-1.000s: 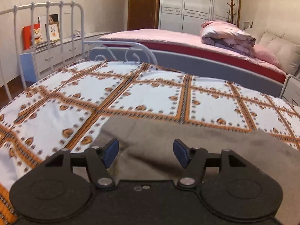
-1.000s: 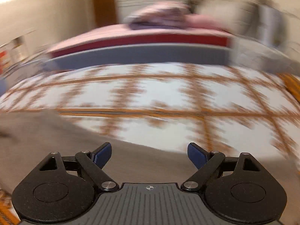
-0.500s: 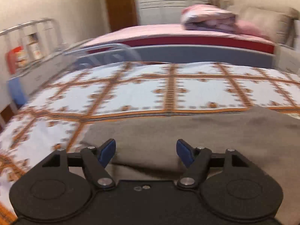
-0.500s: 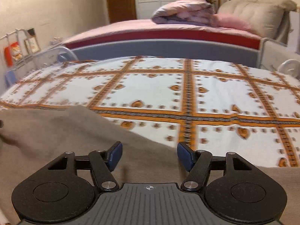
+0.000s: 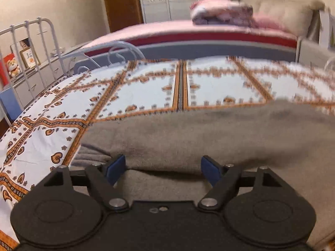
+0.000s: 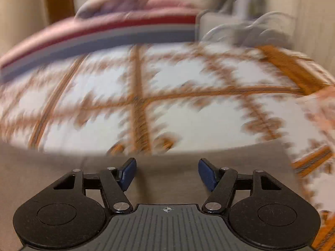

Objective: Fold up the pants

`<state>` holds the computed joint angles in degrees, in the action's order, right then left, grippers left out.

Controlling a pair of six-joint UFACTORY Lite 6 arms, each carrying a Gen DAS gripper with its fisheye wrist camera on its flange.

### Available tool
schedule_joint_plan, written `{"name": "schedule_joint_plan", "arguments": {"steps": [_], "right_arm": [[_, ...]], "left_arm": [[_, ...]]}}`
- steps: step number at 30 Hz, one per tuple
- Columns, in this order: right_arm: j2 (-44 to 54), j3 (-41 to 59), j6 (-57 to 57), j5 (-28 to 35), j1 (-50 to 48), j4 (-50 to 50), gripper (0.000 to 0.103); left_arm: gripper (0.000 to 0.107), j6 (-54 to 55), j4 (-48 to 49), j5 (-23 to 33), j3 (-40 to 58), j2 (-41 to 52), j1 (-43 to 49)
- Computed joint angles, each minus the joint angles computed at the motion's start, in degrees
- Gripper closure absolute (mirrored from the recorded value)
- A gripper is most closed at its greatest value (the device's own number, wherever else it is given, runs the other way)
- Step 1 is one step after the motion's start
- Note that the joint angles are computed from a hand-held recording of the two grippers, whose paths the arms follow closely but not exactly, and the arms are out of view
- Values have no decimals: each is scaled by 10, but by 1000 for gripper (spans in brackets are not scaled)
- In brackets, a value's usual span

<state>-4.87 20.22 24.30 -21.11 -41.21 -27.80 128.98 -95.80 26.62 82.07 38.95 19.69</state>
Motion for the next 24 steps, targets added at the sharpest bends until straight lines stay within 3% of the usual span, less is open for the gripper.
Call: {"name": "schedule_joint_plan", "arguments": {"steps": [3, 6, 9, 10, 12, 13, 15, 17, 19, 24], "right_arm": [[-104, -39, 78, -8, -87, -167, 36], [-50, -29, 67, -57, -135, -226, 36], [-17, -31, 68, -123, -154, -239, 36], [-1, -21, 60, -112, -152, -236, 31], [85, 44, 48, -33, -140, -228, 23], [106, 66, 75, -12, -155, -257, 13], [78, 69, 184, -23, -226, -369, 14], [28, 52, 278, -96, -317, -489, 14], [4, 51, 342, -180, -433, -609, 14], [206, 226, 625, -384, -685, -868, 14]], "left_arm": [[29, -27, 19, -9, -4, -7, -2], [28, 4, -1, -47, -14, -6, -16], [24, 35, -25, -40, -23, -10, -15], [24, 16, -6, -68, -13, 0, -23], [24, 49, -20, -86, -11, 7, -25], [26, 87, -54, -84, -22, -3, -23], [28, 92, -67, -60, -38, -25, -11], [26, 25, -9, 0, -40, -37, 16], [23, 7, 18, 18, -41, -41, 28], [23, -32, 76, -13, -19, -18, 33]]}}
